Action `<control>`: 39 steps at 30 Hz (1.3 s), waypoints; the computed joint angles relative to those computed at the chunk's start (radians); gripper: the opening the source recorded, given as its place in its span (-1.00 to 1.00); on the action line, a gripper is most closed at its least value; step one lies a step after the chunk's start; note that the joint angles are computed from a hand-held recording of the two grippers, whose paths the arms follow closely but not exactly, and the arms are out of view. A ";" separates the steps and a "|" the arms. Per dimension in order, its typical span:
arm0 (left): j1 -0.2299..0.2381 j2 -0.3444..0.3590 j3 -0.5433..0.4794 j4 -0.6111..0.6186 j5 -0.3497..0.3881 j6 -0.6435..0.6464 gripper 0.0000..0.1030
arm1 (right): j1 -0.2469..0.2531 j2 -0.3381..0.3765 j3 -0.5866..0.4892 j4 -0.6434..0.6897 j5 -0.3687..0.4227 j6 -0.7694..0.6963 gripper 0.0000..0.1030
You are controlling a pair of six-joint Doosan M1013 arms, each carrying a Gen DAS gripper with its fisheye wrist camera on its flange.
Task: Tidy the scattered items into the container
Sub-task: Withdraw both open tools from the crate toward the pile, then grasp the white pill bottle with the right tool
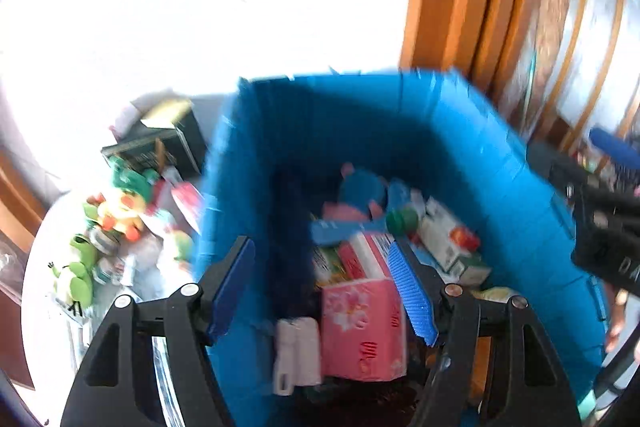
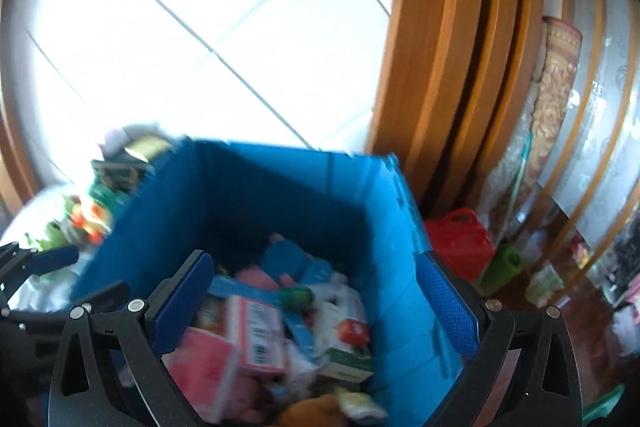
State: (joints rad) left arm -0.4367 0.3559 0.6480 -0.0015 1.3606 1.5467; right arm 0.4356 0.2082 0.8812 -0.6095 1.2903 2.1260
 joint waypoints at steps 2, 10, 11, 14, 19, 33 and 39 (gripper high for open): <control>0.027 -0.048 0.053 -0.017 -0.072 0.010 0.75 | 0.038 -0.006 -0.004 -0.016 -0.027 0.033 0.99; 0.216 -0.185 0.209 -0.126 -0.253 0.141 0.80 | 0.215 0.048 -0.085 -0.123 -0.076 0.163 1.00; 0.245 -0.197 0.228 -0.136 -0.271 0.163 0.80 | 0.231 0.059 -0.098 -0.132 -0.076 0.176 1.00; 0.344 -0.223 0.282 -0.172 -0.323 0.234 0.95 | 0.294 0.118 -0.159 -0.163 -0.079 0.227 1.00; 0.505 -0.233 0.351 -0.245 -0.350 0.340 0.96 | 0.367 0.236 -0.285 -0.172 -0.089 0.269 1.00; 0.589 -0.130 0.425 -0.164 -0.259 0.345 0.96 | 0.339 0.530 -0.623 0.136 0.124 0.093 1.00; 0.544 -0.059 0.453 -0.130 -0.235 0.354 0.96 | 0.269 0.532 -0.494 0.219 0.109 0.138 1.00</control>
